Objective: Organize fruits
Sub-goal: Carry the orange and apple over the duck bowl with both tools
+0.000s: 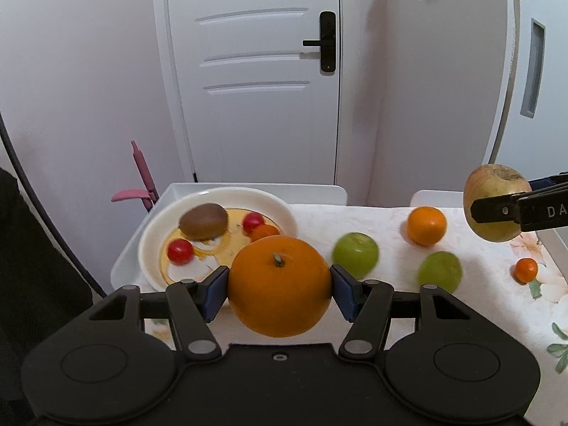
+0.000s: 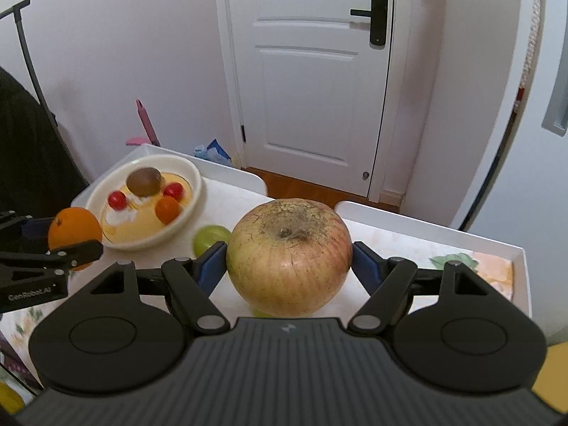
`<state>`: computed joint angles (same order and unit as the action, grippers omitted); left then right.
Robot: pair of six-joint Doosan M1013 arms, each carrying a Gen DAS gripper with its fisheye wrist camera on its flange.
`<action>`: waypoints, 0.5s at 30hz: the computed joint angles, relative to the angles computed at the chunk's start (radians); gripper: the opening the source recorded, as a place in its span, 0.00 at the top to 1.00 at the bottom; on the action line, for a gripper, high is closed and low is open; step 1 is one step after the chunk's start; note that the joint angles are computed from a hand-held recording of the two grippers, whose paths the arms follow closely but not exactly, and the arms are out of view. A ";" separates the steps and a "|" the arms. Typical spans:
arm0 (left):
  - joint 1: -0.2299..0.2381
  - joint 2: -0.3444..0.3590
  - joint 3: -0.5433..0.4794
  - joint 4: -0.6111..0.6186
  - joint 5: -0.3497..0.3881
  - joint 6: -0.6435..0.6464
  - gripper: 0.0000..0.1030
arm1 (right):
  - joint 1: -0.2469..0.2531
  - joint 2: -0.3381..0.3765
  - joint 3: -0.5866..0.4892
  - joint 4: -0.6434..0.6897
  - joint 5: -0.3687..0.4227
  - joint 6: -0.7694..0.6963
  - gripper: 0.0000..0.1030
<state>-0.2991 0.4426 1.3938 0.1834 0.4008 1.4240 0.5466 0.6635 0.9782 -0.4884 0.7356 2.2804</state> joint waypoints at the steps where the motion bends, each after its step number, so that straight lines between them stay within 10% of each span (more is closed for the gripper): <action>1: 0.010 0.002 -0.005 -0.032 -0.001 0.042 0.37 | 0.006 0.009 -0.017 -0.005 0.010 0.009 0.13; 15: 0.119 0.062 -0.083 -0.333 0.023 0.458 0.37 | 0.072 0.179 -0.301 0.004 0.146 0.056 0.13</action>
<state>-0.1800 0.5044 1.3106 -0.1496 0.4241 1.8818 0.6188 0.8428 0.6768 -0.4844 0.8819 2.3368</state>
